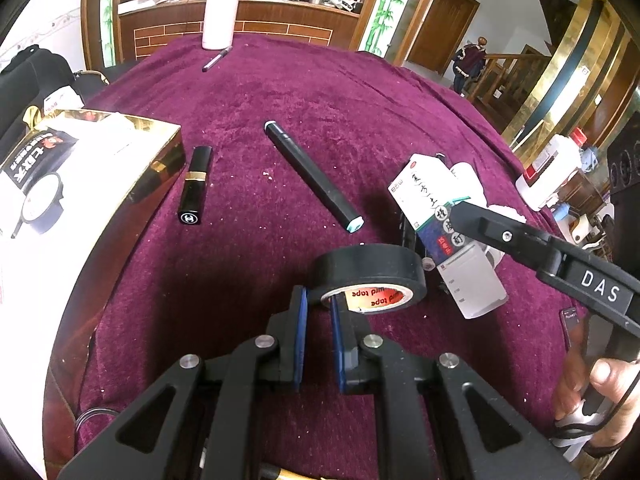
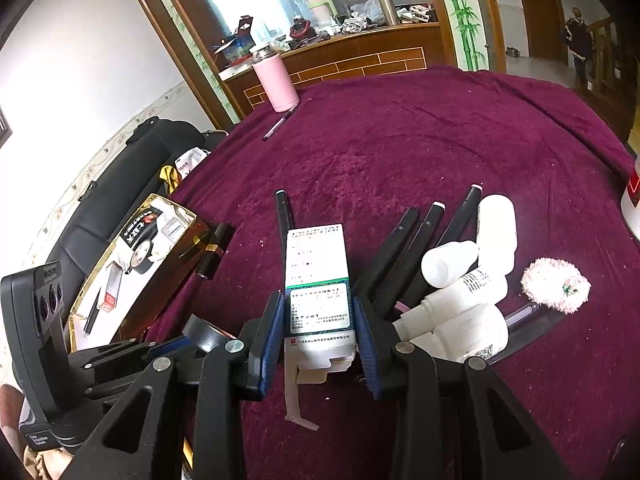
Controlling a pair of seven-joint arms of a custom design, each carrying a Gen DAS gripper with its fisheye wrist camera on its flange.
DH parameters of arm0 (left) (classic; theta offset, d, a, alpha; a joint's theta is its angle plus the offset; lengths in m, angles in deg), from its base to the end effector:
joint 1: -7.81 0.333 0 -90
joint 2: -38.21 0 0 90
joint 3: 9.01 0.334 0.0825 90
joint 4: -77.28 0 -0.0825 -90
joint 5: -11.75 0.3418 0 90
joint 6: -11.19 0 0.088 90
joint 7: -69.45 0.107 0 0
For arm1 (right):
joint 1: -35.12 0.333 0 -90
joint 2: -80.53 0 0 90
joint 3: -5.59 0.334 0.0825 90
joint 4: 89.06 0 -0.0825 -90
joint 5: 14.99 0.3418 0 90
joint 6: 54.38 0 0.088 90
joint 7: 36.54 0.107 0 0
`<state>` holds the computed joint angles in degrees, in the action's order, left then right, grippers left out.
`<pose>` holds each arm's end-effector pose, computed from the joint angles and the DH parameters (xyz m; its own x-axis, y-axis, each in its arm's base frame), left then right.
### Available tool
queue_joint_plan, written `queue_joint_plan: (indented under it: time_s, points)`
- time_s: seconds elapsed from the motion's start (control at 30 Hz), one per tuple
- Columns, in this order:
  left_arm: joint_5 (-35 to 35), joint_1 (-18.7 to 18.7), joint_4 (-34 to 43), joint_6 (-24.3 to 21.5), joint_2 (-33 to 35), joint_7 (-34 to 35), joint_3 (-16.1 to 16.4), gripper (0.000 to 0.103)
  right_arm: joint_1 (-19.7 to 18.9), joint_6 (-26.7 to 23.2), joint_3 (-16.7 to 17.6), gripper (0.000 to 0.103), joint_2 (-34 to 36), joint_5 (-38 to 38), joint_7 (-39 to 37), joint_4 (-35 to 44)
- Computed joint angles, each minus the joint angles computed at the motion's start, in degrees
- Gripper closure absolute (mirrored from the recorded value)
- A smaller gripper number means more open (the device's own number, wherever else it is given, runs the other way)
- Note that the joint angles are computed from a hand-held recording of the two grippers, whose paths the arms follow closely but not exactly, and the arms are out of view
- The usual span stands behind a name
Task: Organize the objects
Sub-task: 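Lift the tape roll with left tool while right tool grasps white medicine box, then carry the tape roll and white medicine box over to the white tray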
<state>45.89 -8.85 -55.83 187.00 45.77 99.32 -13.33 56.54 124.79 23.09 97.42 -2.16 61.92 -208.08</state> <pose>0.4783 -0.2304 0.3962 0.0326 -0.9711 0.2365 -0.8287 -0.1586 -0.5367 0.4946 0.3543 0.4272 0.3569 -0.8721 -0.3349 -0.7858 -0.0863 -0.6125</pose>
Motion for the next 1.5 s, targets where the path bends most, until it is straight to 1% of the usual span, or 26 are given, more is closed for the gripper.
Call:
queue_joint_plan:
  time_s: [0.1,0.2,0.37,0.5,0.73,0.87,1.07,1.2,1.4,1.5]
  points:
    - [-0.1,0.2,-0.7,0.1,-0.8,-0.1,-0.1,0.092,0.3,-0.1,-0.2,0.065,-0.1,-0.1,0.1,0.1]
    - [1.0,0.3,-1.8,0.5,-1.9,-1.6,-0.1,0.092,0.2,0.0,0.1,0.065,-0.2,0.0,-0.1,0.0]
    - [2.9,1.3,-3.4,1.0,-3.7,-3.9,-1.0,0.092,0.1,0.1,0.7,0.065,-0.3,0.3,-0.6,-0.1]
    - [1.4,3.0,-4.9,2.0,-5.0,-3.4,-2.6,0.092,0.0,0.1,1.3,0.065,-0.2,0.7,-1.1,-0.1]
    - [3.3,5.7,-7.3,2.4,-7.9,-6.4,-4.8,0.092,0.0,0.2,2.2,0.065,-0.2,1.3,-2.1,0.0]
    - [-0.1,7.3,-9.3,2.9,-9.7,-4.2,-6.5,0.092,-0.1,0.2,2.7,0.065,-0.1,1.6,-2.6,0.1]
    - [-1.5,10.4,-11.1,2.8,-12.3,-3.9,-9.5,0.092,0.2,0.2,3.3,0.065,0.2,1.9,-3.3,0.7]
    - [-4.0,11.7,-12.6,3.1,-13.7,-2.5,-10.9,0.092,0.3,0.2,3.9,0.065,0.4,2.1,-3.9,1.1]
    - [-9.9,12.7,-15.2,4.1,-16.1,1.1,-12.0,0.092,0.7,-0.2,4.2,0.065,1.0,2.2,-4.5,2.0]
    - [-14.0,11.9,-16.3,4.6,-17.3,3.9,-11.5,0.092,1.2,-0.3,4.1,0.065,1.3,2.1,-4.6,2.5]
